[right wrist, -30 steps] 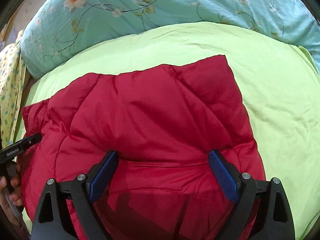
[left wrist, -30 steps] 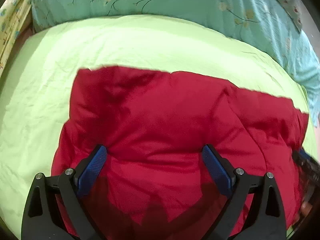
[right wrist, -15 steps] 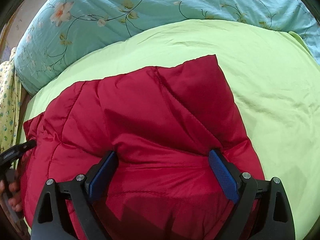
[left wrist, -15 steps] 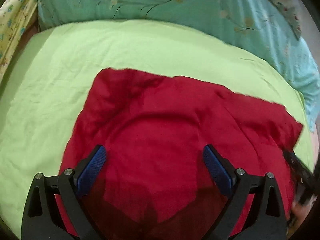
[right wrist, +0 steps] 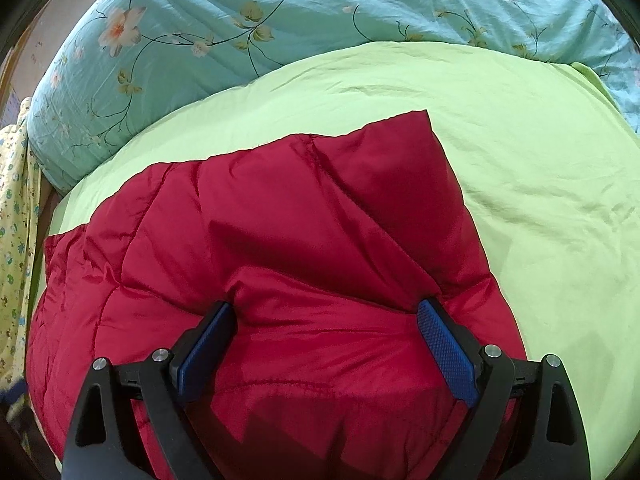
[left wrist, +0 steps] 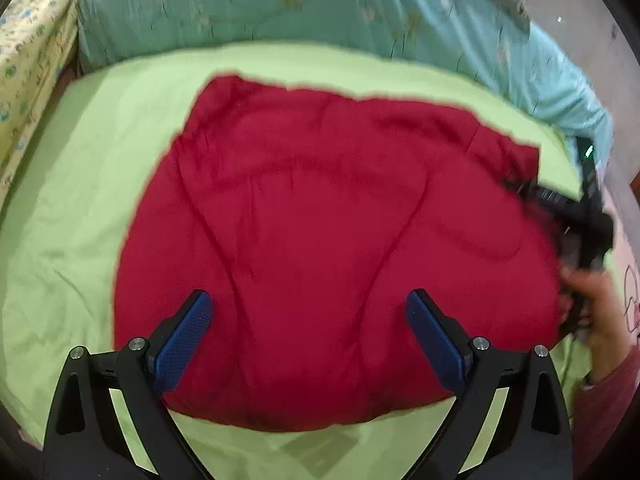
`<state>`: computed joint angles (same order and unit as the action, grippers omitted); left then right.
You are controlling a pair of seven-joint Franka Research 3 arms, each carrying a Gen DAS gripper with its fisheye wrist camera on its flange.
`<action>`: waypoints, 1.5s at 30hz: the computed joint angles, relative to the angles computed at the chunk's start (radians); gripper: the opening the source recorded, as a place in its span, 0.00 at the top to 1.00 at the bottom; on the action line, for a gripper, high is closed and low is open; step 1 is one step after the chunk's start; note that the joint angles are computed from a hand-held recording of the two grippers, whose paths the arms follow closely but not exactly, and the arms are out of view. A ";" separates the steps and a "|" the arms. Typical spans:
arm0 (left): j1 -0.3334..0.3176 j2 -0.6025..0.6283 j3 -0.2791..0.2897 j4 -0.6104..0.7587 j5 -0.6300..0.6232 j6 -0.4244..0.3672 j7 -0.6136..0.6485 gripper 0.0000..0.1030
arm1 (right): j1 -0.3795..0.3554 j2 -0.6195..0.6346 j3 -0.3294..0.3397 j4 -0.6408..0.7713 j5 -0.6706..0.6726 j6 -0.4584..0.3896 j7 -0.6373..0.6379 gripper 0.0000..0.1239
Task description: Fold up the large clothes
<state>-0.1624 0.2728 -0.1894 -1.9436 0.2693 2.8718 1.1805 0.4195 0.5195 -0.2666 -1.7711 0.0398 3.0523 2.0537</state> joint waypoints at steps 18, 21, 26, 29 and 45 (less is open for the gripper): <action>-0.056 0.031 0.061 -0.001 0.158 0.033 -0.155 0.02 | 0.590 -0.247 -0.460 -0.433 -0.122 0.216 0.011 0.24; -0.058 0.031 0.063 -0.002 0.178 0.035 -0.169 0.02 | 0.585 -0.188 -0.450 -0.389 -0.077 0.133 -0.012 0.23; -0.080 0.022 0.086 -0.012 0.243 0.037 -0.240 0.02 | 0.529 -0.165 -0.399 -0.377 -0.010 0.150 -0.042 0.20; -0.087 0.021 0.091 -0.011 0.274 0.028 -0.272 0.02 | 0.529 -0.157 -0.398 -0.372 0.014 0.150 -0.064 0.20; -0.090 0.028 0.090 0.011 0.357 -0.002 -0.333 0.00 | 0.552 -0.136 -0.408 -0.364 0.114 0.150 -0.141 0.17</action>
